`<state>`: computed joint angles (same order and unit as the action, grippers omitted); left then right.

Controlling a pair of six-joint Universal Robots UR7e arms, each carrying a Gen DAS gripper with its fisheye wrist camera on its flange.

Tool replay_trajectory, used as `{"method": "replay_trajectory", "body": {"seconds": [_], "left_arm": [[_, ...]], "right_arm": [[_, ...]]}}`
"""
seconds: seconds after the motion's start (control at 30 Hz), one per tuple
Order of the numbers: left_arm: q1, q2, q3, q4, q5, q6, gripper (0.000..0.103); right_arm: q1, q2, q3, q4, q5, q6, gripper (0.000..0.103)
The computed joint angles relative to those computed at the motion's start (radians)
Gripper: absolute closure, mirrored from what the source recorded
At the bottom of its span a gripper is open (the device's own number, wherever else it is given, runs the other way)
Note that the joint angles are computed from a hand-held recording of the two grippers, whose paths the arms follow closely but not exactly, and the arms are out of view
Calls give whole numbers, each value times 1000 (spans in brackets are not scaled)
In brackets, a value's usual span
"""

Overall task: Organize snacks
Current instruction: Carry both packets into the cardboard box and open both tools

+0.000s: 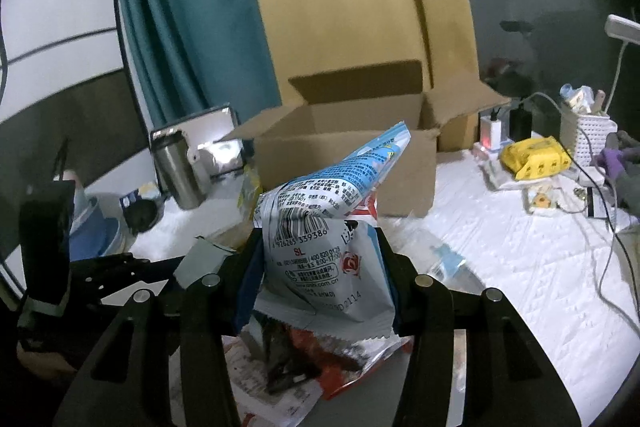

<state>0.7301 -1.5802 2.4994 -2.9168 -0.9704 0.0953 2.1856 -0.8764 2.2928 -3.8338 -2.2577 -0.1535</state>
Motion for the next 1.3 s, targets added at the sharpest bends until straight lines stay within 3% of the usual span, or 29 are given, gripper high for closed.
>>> {"method": "replay_trajectory", "body": {"seconds": [0.37, 0.7, 0.97, 1.3], "left_arm": [[38, 148, -139, -134, -47, 130, 51], [146, 300, -333, -202, -148, 244, 51], [228, 419, -507, -228, -214, 303, 51], [319, 543, -713, -181, -259, 288, 51]], "right_arm": [[-45, -36, -43, -71, -9, -108, 50], [-104, -26, -142, -50, -19, -189, 49], [-155, 26, -270, -6, 32, -259, 49], [-222, 112, -453, 81, 108, -212, 49]]}}
